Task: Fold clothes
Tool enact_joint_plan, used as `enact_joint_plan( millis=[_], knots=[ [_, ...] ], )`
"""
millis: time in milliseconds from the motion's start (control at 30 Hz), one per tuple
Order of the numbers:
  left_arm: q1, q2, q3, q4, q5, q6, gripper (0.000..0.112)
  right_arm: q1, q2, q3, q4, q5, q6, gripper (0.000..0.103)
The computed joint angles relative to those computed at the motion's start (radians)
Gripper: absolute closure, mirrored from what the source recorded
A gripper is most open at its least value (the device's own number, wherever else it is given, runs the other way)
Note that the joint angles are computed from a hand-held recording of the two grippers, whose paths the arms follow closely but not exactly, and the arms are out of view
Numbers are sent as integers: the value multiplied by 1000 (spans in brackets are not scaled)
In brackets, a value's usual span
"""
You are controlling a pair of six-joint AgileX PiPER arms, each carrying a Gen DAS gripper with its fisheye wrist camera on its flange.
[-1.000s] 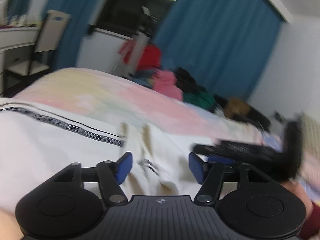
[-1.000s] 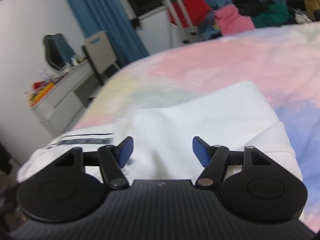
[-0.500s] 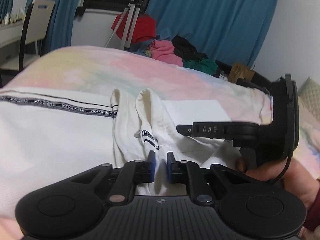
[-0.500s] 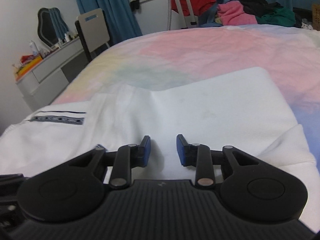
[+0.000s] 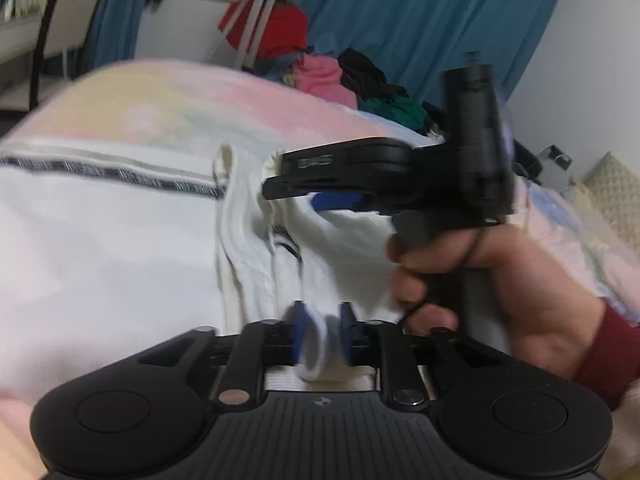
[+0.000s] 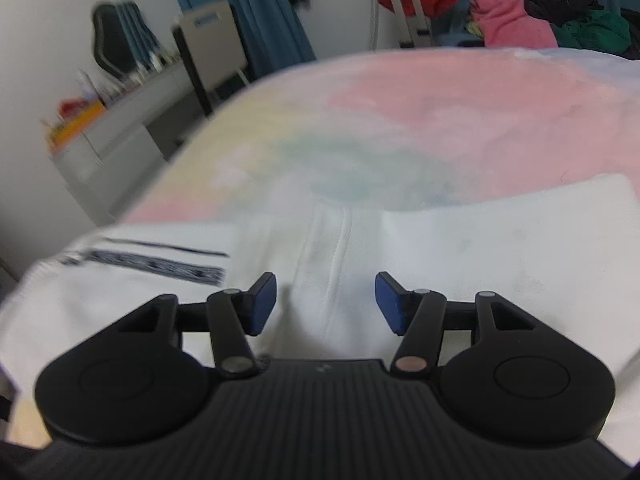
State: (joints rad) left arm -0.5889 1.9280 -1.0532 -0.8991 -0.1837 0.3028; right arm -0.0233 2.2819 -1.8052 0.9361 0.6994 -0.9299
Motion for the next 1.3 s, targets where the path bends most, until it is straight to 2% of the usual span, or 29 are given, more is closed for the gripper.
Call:
enact_joint_plan(
  millis=[33, 100, 133, 167, 233, 300, 367, 433, 533, 667, 733, 800, 867, 933, 967, 1100, 1200, 1300],
  knots=[
    [5, 6, -2, 60, 7, -66, 82, 9, 3, 8, 5, -28, -9, 54],
    [7, 19, -13, 76, 9, -79, 84, 8, 5, 27, 71, -40, -77, 71],
    [5, 22, -17, 41, 9, -41, 91, 7, 1, 35, 90, -41, -96, 74],
    [4, 23, -18, 45, 7, -42, 103, 5, -7, 47, 111, -45, -117, 81],
    [-6, 17, -9, -32, -12, 36, 108, -1, -28, 75, 166, -48, -173, 89],
    [-32, -9, 13, -133, -57, 145, 108, -10, -50, 106, 230, -43, -240, 90],
    [-53, -47, 48, -142, -93, 148, 108, -17, -50, 105, 261, -10, -259, 90],
    [-57, -44, 47, -222, -92, 226, 108, -17, -42, 104, 274, 19, -263, 90],
    [-57, -22, 26, -375, -85, 382, 108, 12, -40, 133, 262, -46, -288, 90],
    [-58, 4, -2, -409, -91, 434, 107, 24, -30, 148, 292, -82, -336, 88],
    [-60, -2, 8, -353, -102, 380, 100, 17, -30, 144, 298, -73, -328, 84],
    [-70, -10, 16, -345, -128, 376, 96, 12, -34, 137, 273, -69, -268, 76],
    [-84, -24, 21, -384, -161, 421, 90, 10, -65, 161, 261, -83, -245, 66],
    [-105, -49, 37, -428, -201, 464, 79, 1, -129, 234, 304, -108, -310, 57],
    [-118, -64, 45, -453, -224, 489, 77, -4, -161, 269, 325, -119, -342, 54],
    [-158, -136, 86, -504, -308, 524, 60, -46, -313, 416, 374, -154, -422, 50],
    [-194, -196, 119, -574, -371, 570, 48, -101, -427, 528, 427, -152, -505, 44],
    [-240, -235, 135, -640, -441, 618, 34, -159, -535, 632, 464, -139, -574, 44]
  ],
)
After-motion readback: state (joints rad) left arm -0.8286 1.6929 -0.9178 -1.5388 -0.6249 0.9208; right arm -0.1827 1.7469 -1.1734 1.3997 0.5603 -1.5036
